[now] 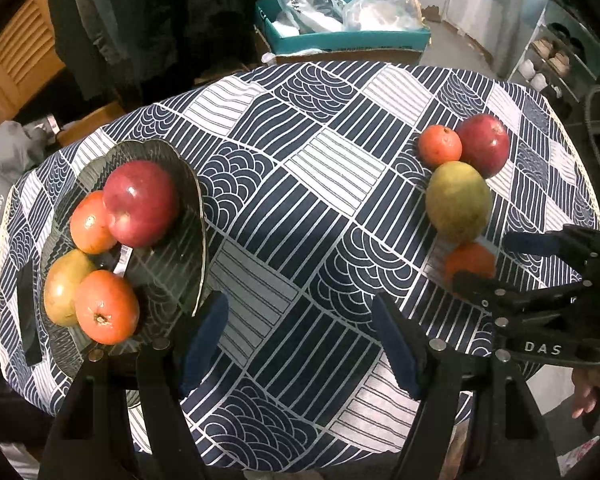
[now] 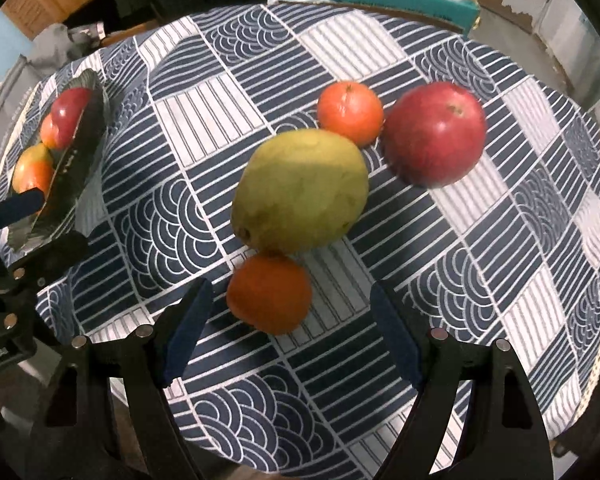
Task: Organize fruits
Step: 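Close the right tool on a small tangerine while the left tool approaches the green mango, then close the left tool on the green mango while the right tool holds the tangerine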
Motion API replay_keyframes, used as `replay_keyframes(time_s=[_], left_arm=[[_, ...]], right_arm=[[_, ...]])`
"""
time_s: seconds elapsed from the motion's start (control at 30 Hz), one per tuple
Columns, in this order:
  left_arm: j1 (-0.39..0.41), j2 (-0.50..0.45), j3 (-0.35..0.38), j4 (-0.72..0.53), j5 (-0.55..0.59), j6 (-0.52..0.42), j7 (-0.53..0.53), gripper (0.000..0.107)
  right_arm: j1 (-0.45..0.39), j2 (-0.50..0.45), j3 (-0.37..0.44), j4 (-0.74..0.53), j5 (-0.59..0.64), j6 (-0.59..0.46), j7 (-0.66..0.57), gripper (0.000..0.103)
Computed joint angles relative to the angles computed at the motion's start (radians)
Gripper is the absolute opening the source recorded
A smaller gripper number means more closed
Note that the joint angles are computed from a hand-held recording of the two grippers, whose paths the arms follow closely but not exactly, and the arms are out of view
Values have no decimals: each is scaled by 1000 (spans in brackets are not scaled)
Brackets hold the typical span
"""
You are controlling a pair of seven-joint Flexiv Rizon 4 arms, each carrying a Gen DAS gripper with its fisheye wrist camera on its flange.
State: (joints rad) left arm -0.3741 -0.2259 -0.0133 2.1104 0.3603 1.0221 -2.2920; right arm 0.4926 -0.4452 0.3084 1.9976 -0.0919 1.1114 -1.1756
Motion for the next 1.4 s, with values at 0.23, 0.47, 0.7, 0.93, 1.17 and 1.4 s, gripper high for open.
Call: replay_keyframes(time_s=[0.23,0.47,0.7,0.93,1.17,1.4], left_arm=[[-4,-14,-2,-9,1,-14,11,76],[-3,-22,0,-9,-12,3,18,76],[0,-36,-7,-16,-49,34,43,76],[-7,-62,-17,-33,-111,76,81,76],[-21,-108,-21,-75,-165,136,123,79],[-34,-172,-27,-129,-229,180,188,80]], right_arm=[[-2,-34,9,-12,13,8,-16,72],[-18,-40,33,-28,50,-1,-63,47],[-6,19,3,21,26,3,-49,47],[-22,56,-37,81,-10,57,5,46],[-34,69,-86,114,-80,111,69,46],[-66,70,-106,121,-118,156,97,46]])
